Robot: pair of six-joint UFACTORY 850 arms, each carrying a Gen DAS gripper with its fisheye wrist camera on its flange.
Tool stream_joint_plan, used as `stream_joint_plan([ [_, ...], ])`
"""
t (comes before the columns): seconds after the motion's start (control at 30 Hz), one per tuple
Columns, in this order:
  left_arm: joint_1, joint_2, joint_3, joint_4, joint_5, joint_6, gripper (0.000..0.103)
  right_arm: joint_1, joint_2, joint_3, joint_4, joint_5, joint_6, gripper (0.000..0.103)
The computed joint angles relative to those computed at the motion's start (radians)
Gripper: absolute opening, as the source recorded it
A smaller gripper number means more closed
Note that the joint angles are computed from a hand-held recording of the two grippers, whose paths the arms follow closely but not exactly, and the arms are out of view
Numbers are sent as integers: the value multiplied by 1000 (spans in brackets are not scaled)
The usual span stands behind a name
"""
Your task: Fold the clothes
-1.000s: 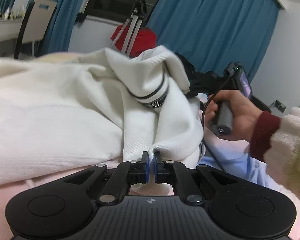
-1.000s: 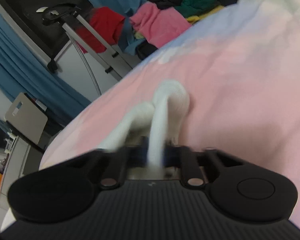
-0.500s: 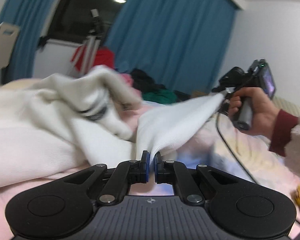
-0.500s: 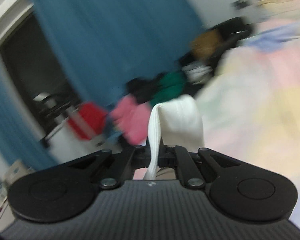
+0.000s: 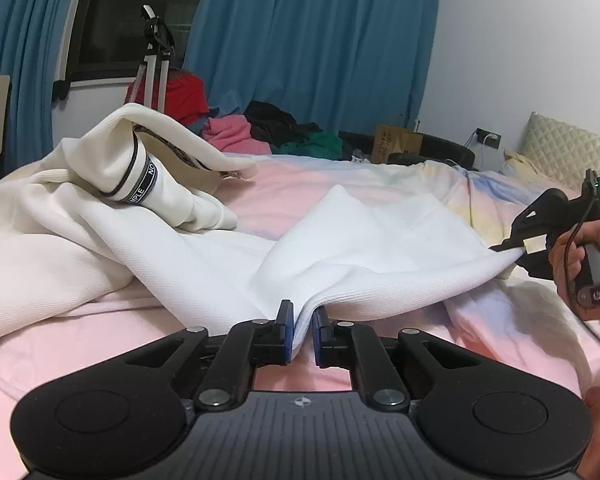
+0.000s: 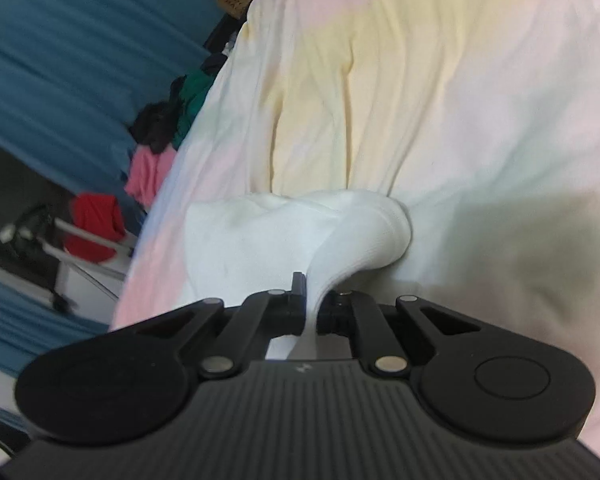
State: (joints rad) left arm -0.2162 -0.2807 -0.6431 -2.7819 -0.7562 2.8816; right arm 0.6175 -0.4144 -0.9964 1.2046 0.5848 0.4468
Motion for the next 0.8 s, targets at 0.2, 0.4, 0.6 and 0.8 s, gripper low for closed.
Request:
stream_joint_plan([
  [0.2, -11, 50, 68, -10, -31, 55, 12, 28, 0, -28, 63, 140, -192, 6],
  [0.4, -10, 64, 88, 61, -46, 40, 11, 100, -12, -86, 168, 452, -466, 6],
  [0.6, -14, 41, 72, 119, 1, 40, 4, 2, -22, -95, 518, 107, -530, 6],
  [0.8, -17, 25, 61, 162, 22, 24, 6, -35, 0, -16, 314, 9, -201, 6],
])
